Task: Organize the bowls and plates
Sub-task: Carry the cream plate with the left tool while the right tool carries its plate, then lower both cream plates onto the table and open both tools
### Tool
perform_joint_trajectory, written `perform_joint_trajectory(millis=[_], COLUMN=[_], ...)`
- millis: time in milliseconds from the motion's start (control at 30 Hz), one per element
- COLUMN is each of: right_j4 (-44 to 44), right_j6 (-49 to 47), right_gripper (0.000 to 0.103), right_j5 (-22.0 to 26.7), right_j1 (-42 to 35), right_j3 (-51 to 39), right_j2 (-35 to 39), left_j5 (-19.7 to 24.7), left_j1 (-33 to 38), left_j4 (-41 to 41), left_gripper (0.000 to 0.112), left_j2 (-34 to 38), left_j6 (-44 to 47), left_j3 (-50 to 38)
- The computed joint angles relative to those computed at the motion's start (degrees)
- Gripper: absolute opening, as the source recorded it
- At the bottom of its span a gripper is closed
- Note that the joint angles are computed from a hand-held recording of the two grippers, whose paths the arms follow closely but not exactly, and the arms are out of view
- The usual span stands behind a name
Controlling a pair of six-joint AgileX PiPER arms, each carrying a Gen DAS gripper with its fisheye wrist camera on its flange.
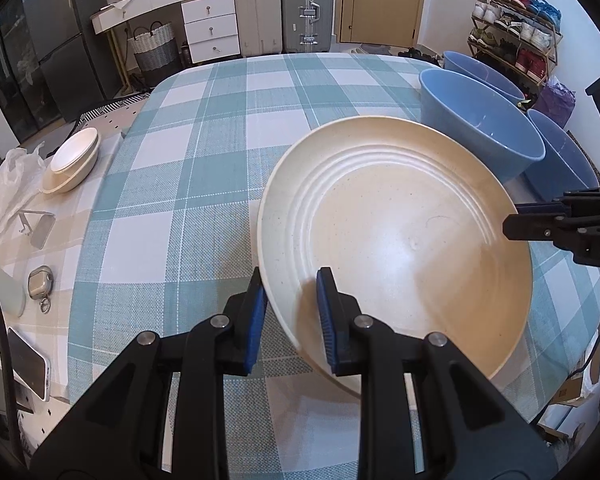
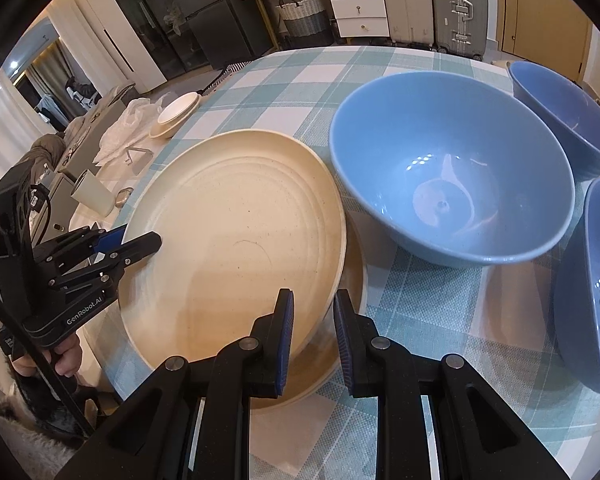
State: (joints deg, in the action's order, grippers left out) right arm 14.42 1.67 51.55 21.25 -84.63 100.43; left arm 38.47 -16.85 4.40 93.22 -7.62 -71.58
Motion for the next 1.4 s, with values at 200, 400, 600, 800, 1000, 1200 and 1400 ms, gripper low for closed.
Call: perform_joint_trajectory(millis=[200,400,600,800,1000,1200,1400], right_j4=[-0.7,-2.8,-4.7,-5.7,-6.0,-6.1,-3.8], right_j6=[0.9,2.4,3.5,4.6,5.1,5.0,2.7], right_gripper=[0.021,0.022,0.022,0.022,0.022,0.023,0.027], right_j5=[-1.1,-2.0,-2.8,-2.9,-3.3,-3.8,-3.3], right_j1=[0.1,0.9,1.8,2.6,2.9,3.0,1.7], right_j3=[2.5,4.0,5.1,5.5,5.6,6.0,6.0], right_j2=[-0.8,-1.0,-1.6,-1.7,-1.4,-1.3,-1.4], left_j5=[-1.1,-1.7,-1.8,-1.5,-1.5,-1.2,-0.3], left_j1=[-2.0,-3.6,-5.0,-5.8,-6.7,-6.4,-5.0], left_j4=[3.2,6.5,10.5,12.2,14.4,12.3,7.1], left_gripper=[0.021,0.022,0.023,0.025,0.030,0.036,0.043], left_j2=[0.6,1.5,1.9,1.9,2.2,2.5,2.7], left_j6=[-2.3,-5.2,-8.4,-9.5,-10.7,-8.9,-4.9], left_j3=[0.8,1.4,1.7,2.1,2.3,1.7,0.4])
